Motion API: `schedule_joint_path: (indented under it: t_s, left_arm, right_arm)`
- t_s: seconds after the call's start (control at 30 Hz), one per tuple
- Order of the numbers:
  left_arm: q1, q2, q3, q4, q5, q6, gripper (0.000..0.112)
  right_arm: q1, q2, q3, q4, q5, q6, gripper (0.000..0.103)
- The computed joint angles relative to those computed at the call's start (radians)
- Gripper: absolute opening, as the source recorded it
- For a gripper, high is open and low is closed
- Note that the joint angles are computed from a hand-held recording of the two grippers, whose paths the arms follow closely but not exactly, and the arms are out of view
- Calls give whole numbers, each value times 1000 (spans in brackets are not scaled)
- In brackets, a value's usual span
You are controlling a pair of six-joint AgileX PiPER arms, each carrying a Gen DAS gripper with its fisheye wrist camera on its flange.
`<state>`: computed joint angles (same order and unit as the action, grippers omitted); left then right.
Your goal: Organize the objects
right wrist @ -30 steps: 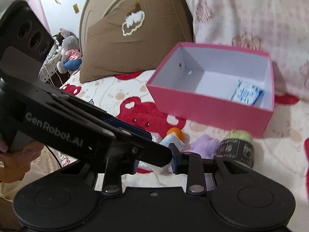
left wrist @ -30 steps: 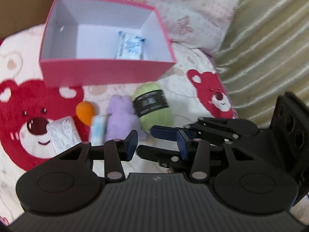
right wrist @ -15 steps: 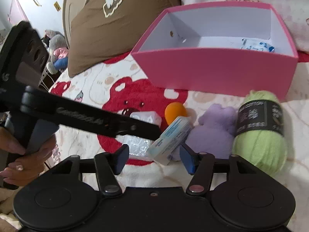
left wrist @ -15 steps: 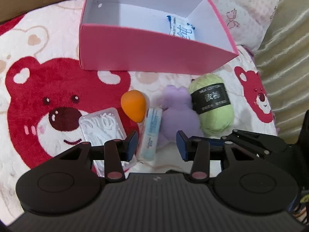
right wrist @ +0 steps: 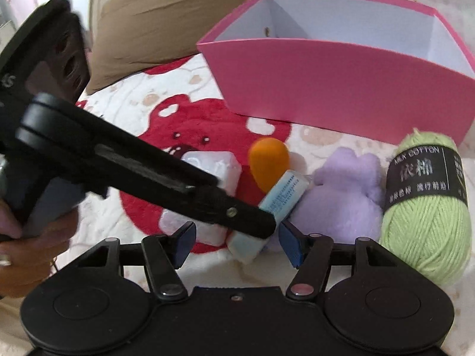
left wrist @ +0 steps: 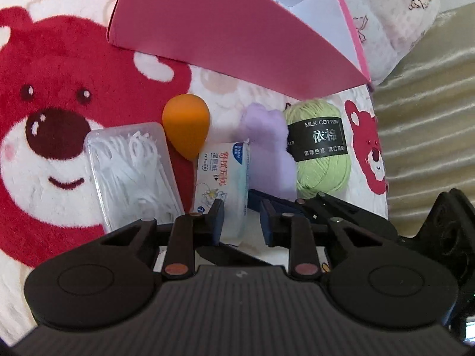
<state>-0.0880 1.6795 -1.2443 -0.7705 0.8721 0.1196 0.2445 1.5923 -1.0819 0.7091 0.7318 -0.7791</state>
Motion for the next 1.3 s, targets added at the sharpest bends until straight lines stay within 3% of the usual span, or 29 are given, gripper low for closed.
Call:
schedule_joint_path:
  t_s: [0.17, 0.47, 0.63, 0.87, 1.3]
  left_arm:
    - [-30, 4, 8, 43, -51, -41, 25]
    - [-82, -18, 52, 148, -164, -91, 35]
    - [-62, -30, 61, 93, -146, -46, 36]
    - [-29, -58, 114, -1, -145, 2, 45]
    - [-96, -72, 187, -27, -187, -77, 69]
  right_arm:
    - [21, -12, 20, -87, -55, 41, 39]
    - [26, 11, 54, -38, -117, 76, 41]
    - [6, -15, 96, 58, -135, -26, 34]
    - [-71, -31, 90, 136, -23, -96, 23]
    - [-146, -62, 128, 146, 69, -94, 22]
